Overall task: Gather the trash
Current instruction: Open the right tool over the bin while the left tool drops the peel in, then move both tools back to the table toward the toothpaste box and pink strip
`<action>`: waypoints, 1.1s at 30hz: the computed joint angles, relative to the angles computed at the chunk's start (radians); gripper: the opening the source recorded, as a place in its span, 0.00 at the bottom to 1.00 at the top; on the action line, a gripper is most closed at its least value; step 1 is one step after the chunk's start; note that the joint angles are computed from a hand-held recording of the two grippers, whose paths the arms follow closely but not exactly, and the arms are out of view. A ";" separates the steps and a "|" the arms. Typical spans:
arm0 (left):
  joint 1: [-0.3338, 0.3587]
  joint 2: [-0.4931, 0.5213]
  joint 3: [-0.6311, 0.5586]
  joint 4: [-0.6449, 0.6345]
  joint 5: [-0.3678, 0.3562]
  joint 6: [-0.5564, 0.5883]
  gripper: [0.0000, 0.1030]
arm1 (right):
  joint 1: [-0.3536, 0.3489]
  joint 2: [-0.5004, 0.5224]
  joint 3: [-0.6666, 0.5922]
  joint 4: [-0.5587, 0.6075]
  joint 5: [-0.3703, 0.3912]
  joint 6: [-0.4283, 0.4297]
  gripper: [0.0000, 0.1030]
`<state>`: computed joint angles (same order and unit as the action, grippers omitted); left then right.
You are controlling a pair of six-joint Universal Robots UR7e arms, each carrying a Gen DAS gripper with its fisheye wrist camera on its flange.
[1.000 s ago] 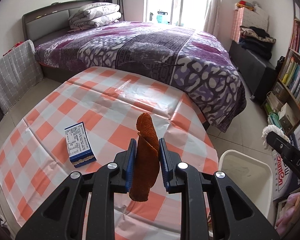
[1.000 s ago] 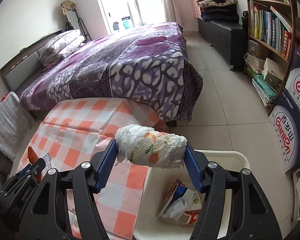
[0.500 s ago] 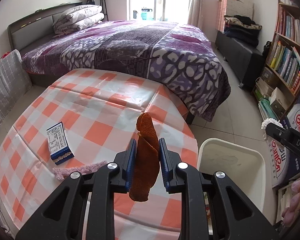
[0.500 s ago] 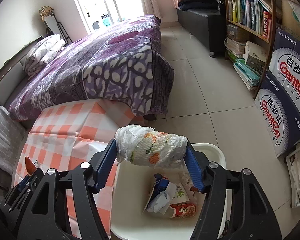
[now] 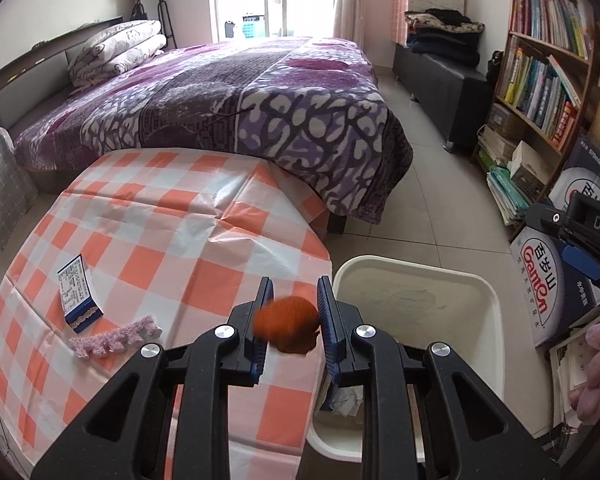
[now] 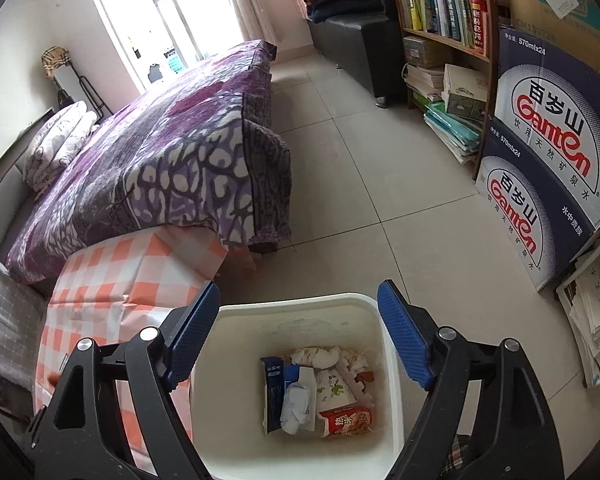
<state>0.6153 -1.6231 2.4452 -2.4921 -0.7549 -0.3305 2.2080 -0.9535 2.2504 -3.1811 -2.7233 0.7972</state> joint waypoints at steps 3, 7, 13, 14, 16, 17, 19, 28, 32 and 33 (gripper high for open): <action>-0.024 0.013 0.010 0.001 -0.009 -0.007 0.23 | -0.009 -0.028 0.024 -0.009 0.004 0.018 0.78; -0.055 0.035 0.023 -0.010 -0.026 0.001 0.22 | -0.022 -0.057 0.049 -0.021 0.011 0.038 0.79; -0.074 0.064 0.025 -0.012 -0.107 -0.003 0.23 | -0.036 -0.093 0.080 -0.037 0.015 0.054 0.80; -0.072 0.069 0.024 -0.014 -0.124 0.003 0.23 | -0.038 -0.097 0.085 -0.041 0.016 0.055 0.81; -0.072 0.077 0.025 -0.014 -0.158 0.009 0.23 | -0.043 -0.107 0.093 -0.043 0.017 0.062 0.82; -0.072 0.081 0.024 -0.013 -0.167 0.013 0.25 | -0.045 -0.110 0.096 -0.044 0.019 0.066 0.82; -0.070 0.083 0.024 -0.015 -0.185 0.017 0.52 | -0.048 -0.118 0.103 -0.049 0.024 0.074 0.83; -0.064 0.063 0.026 0.003 -0.177 0.024 0.64 | -0.053 -0.118 0.096 -0.025 0.023 0.094 0.89; -0.058 0.047 0.028 0.032 -0.126 0.016 0.69 | -0.057 -0.109 0.085 0.005 0.029 0.120 0.91; -0.053 0.045 0.026 0.041 -0.114 0.014 0.71 | -0.060 -0.106 0.080 0.011 0.035 0.125 0.92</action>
<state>0.5625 -1.5779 2.4713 -2.4515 -0.8686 -0.3163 2.1483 -1.0592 2.3305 -3.1700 -2.6883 0.9219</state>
